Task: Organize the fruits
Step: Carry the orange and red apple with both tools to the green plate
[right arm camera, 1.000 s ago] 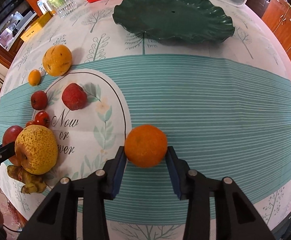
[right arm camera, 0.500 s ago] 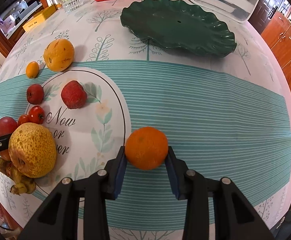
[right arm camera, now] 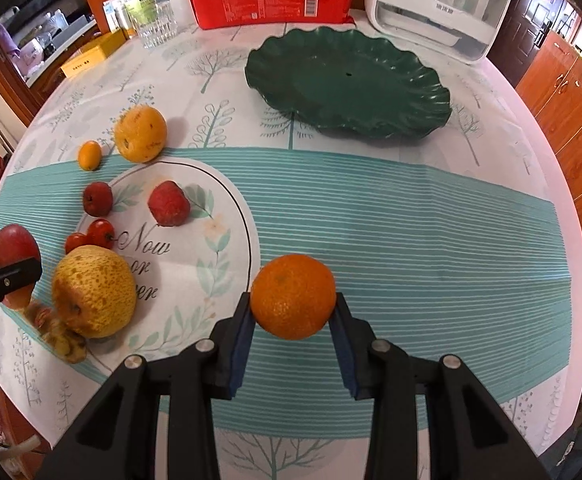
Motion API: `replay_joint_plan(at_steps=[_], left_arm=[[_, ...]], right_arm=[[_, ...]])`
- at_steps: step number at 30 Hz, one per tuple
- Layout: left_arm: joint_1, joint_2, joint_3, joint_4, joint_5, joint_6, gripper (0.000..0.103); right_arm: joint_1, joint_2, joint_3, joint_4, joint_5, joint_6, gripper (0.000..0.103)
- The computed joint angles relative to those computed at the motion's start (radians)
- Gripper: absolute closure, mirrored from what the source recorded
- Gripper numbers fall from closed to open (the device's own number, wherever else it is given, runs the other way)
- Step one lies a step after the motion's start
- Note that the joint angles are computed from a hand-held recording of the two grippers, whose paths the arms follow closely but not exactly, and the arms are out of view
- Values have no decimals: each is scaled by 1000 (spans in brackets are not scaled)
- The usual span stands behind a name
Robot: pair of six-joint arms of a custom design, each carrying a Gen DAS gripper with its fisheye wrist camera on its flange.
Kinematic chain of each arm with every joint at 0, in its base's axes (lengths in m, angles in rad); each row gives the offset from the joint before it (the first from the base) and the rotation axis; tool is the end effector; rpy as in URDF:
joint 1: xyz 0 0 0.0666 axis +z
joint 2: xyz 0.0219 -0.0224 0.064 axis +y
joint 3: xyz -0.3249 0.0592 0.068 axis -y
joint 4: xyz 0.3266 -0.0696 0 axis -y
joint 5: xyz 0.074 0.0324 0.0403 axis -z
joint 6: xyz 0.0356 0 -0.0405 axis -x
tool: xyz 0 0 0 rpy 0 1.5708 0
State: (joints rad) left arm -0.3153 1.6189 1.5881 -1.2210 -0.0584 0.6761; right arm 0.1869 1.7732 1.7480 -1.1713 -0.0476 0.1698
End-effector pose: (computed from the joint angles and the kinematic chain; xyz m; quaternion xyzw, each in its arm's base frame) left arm 0.4436 -0.1429 0.3377 -0.1816 0.9700 -0.0502 0.1534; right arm 0.5109 0.0979 0.3249 -0.1786 0.9659 0.0250 0.1858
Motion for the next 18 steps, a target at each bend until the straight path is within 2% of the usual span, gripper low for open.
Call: replay_joint_plan(at_steps=[7, 12, 16, 18], left_arm=[[-70, -46, 60, -72, -81, 33, 35], [-133, -42, 152, -132, -132, 57, 35], [-181, 10, 294, -182, -162, 53, 35], [-204, 62, 418, -228, -191, 34, 35]], right_arm=[[-20, -73, -24, 3, -47, 29, 66], [-59, -127, -29, -21, -110, 59, 66], [-101, -151, 7, -57, -156, 94, 66], [-133, -140, 71, -101, -190, 116, 66]])
